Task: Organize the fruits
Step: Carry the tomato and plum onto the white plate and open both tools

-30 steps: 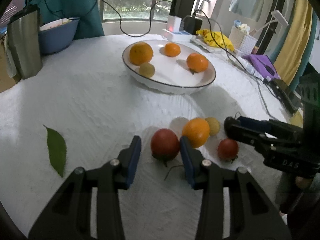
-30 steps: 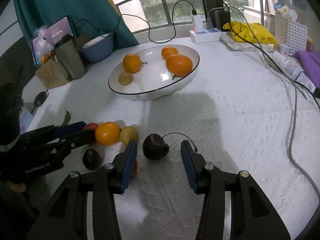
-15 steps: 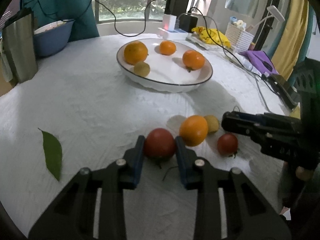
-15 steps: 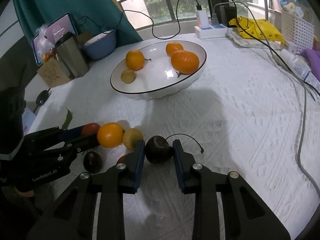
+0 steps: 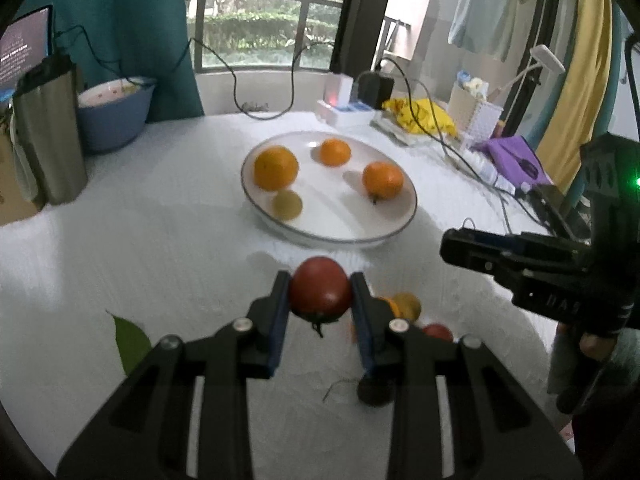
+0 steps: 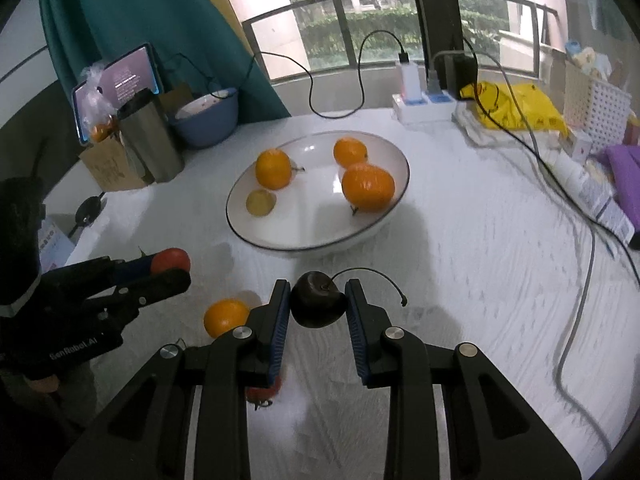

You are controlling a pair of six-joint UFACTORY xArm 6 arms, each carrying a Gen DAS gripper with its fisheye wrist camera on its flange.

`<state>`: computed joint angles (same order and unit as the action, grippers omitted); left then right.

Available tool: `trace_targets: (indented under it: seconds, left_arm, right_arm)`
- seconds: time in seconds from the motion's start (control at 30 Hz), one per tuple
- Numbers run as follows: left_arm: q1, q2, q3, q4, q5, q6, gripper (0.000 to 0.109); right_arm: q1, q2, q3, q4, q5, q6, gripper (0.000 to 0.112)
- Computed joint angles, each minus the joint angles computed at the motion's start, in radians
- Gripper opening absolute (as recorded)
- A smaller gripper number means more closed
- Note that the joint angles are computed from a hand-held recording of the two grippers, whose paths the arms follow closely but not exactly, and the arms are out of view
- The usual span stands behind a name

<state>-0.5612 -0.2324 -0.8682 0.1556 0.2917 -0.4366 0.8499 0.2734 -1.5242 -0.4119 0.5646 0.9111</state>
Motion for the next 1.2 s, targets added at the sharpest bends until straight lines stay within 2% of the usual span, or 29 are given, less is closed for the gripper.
trace_targets:
  seconds: [0.23,0.73,0.93,1.2]
  left_arm:
    - [0.001,0.042,-0.066,0.05,-0.001,-0.034,0.031]
    - [0.017,0.165,-0.185,0.035,-0.017,-0.004,0.031]
    - [0.024,0.225,-0.231,-0.106,-0.004,0.106,0.031]
    - [0.051,0.274,-0.27,-0.133,-0.042,0.102,0.031]
  right_arm:
    - [-0.03,-0.002,-0.004,-0.003,-0.041,-0.03,0.03]
    - [-0.078,0.055,-0.084,0.045,-0.067,-0.114,0.03]
    - [-0.089,0.104,-0.14,0.084,-0.079,-0.166,0.03]
    - [-0.098,0.232,-0.311,0.154,-0.045,-0.269,0.03]
